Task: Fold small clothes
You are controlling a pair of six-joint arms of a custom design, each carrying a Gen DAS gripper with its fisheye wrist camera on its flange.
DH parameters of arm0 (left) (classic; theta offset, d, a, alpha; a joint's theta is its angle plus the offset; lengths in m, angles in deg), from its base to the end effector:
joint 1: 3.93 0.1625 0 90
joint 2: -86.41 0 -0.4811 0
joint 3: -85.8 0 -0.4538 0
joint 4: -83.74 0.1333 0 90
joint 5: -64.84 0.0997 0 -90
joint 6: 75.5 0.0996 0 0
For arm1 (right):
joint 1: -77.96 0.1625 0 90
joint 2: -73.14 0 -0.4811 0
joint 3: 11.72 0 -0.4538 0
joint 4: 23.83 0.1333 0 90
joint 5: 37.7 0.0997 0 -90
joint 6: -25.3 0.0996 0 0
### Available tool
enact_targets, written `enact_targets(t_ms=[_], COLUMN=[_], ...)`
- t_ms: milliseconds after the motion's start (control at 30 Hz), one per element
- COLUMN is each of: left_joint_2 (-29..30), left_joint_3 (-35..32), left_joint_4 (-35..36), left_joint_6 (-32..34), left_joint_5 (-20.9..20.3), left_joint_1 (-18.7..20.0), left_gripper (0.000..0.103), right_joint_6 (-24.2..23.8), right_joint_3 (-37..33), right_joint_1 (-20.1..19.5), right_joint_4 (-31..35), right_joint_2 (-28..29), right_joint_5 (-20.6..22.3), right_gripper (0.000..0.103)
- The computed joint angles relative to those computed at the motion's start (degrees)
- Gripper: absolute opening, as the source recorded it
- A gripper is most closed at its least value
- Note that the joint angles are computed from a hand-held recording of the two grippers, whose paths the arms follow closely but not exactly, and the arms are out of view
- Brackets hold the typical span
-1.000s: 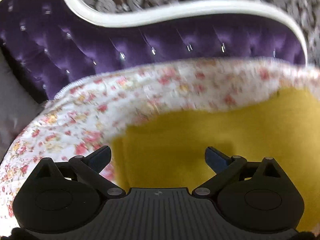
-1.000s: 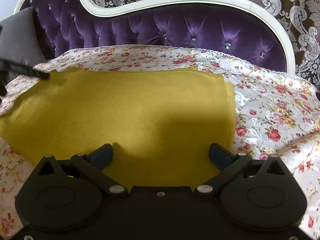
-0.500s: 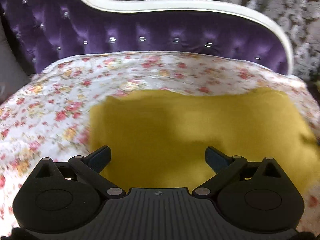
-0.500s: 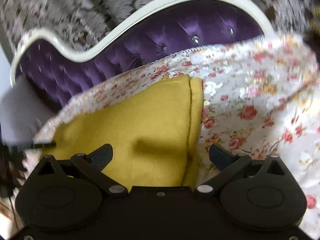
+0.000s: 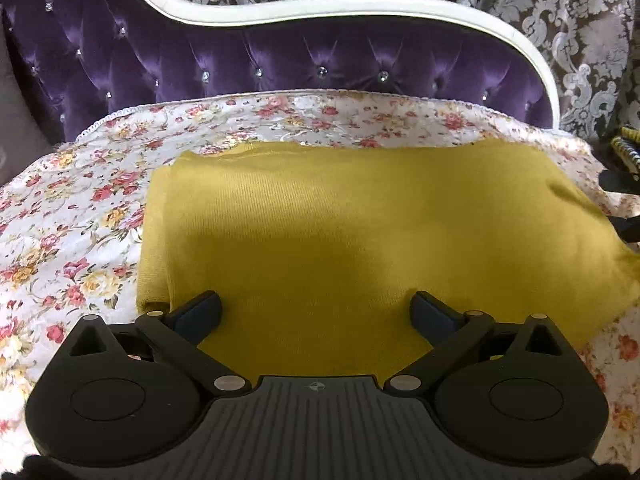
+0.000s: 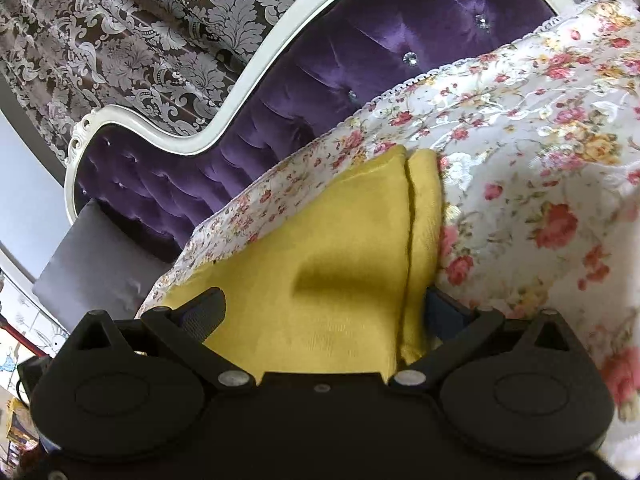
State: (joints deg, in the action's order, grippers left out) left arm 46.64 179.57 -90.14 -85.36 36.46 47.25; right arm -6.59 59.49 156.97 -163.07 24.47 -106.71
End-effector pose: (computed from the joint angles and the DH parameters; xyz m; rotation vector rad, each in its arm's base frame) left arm -0.2959 -0.7201 0.1118 0.2053 2.1568 -1.0461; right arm 0.0005 -0.8840 0.3115 -0.6420 2.7880 -0.8249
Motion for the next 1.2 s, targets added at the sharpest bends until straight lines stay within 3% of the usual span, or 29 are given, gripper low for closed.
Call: enact_targets(t_ms=[300,467,500,533,567,633,767,933,1067,1200], left_joint_2=[0.8,1.0,1.0,0.9,0.9,1.0,1.1,0.6,-0.3,-2.7], left_joint_3=[0.1,0.3,0.4,0.5,0.5,0.5,0.6,0.7,1.2,4.5], left_joint_4=[-3.3,-4.8,-5.0,-5.1,-5.2,-5.5,-5.5,-4.9,-3.1,-6.1], left_joint_6=[1.2,1.8,1.9,1.9,1.9,2.0,1.8,0.9,-0.2,-3.2], left_joint_5=[0.7,0.7,0.7,0.6,0.6,0.6,0.6,-0.1,-0.6,-4.5], left_joint_1=[-0.2,-0.3,-0.2,-0.2,-0.2,-0.3,-0.2,-0.2,-0.6,-1.0], left_gripper=[0.103,0.103,0.103,0.103,0.103,0.103,0.103,0.102,0.1,0.1], right_joint_6=[-5.4,-3.7,-3.4,-3.4,-3.5,-2.7,-1.4,-3.1,-4.8,-5.4], right_joint_3=[0.7,-1.6,-1.7,-1.5,-1.2,-1.2,1.6,4.6,5.4,5.7], right_joint_1=[0.3,0.5,0.7,1.0,1.3,1.8,2.2,4.7,6.9,9.3], right_joint_4=[-0.2,3.6,3.5,2.8,2.0,1.5,-3.4,-8.5,-8.1,-6.8], right_joint_2=[-0.2,0.3,0.3,0.2,0.1,0.0,-1.0,-2.5,-3.0,-2.3], right_joint_5=[-2.0,-2.5,-3.3,-4.6,-6.2,-9.3,-11.0,-13.5,-11.8,-12.1], right_gripper=[0.103,0.101,0.098,0.086,0.063,0.032,0.024,0.023,0.02,0.02])
